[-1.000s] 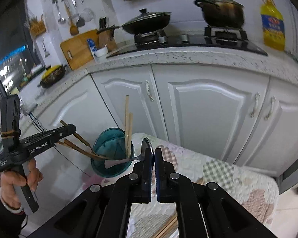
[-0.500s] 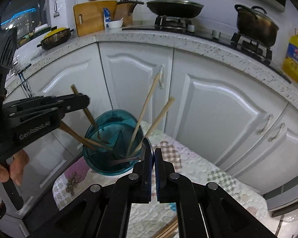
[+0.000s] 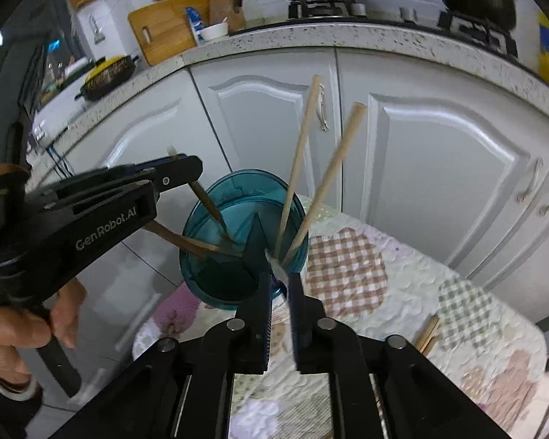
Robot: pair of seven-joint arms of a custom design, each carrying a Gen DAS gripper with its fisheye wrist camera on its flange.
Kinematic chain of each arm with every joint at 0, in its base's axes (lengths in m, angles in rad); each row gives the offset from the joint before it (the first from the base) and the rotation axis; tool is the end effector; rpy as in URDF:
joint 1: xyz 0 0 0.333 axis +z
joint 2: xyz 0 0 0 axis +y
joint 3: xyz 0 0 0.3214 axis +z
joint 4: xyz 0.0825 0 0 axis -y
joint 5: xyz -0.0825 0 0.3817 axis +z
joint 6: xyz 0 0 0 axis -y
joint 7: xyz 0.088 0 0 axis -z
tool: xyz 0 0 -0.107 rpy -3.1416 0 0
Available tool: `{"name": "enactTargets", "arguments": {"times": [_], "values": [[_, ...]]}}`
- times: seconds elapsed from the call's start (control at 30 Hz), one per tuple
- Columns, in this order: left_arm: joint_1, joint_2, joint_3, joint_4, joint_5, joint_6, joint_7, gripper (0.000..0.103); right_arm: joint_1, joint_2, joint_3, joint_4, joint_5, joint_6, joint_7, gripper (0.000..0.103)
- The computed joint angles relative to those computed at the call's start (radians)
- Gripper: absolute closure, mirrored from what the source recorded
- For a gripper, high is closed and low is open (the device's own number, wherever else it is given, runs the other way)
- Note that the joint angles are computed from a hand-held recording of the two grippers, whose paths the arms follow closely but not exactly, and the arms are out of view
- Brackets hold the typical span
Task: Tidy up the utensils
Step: 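Lower the spoon and fork into the holder and open both grippers, then move both open grippers back over the chopsticks and white ladle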
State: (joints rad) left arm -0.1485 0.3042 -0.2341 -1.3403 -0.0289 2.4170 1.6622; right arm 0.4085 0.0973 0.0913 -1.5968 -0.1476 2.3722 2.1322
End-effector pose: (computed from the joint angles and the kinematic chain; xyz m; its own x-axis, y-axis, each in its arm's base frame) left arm 0.6574 -0.2325 0.6586 -0.4214 -0.9062 0.0339 -0.6519 0.2767 -0.7060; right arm 0.5621 0.3015 0.6520 0.0770 -0.9737 -0.2144 -0.7982 0.0686 -0.5985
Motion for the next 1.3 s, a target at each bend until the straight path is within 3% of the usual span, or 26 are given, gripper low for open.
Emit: {"name": "enactTargets", "arguments": {"times": [0.13, 0.47, 0.73, 0.93, 1.13, 1.3], "values": [[0.0, -0.002, -0.002, 0.0, -0.007, -0.016, -0.003, 0.096, -0.009, -0.041, 0.0, -0.056, 0.03, 0.05, 0.024, 0.074], [0.027, -0.059, -0.015, -0.044, -0.102, -0.011, 0.031, 0.077, -0.037, -0.123, 0.02, -0.16, 0.047, 0.116, 0.072, 0.068], [0.025, -0.176, -0.004, -0.175, -0.168, 0.04, 0.065, 0.064, -0.066, -0.211, 0.043, -0.273, 0.024, 0.152, 0.131, 0.064], [-0.007, -0.277, 0.01, -0.308, -0.158, 0.119, 0.085, 0.055, -0.102, -0.294, 0.07, -0.367, 0.006, 0.161, 0.185, 0.064], [-0.038, -0.333, 0.024, -0.384, -0.088, 0.194, 0.049, 0.054, -0.134, -0.369, 0.094, -0.445, 0.011, 0.156, 0.221, 0.063], [-0.042, -0.331, 0.039, -0.375, -0.068, 0.182, 0.024, 0.05, -0.15, -0.413, 0.108, -0.494, 0.03, 0.167, 0.233, 0.063]]}}
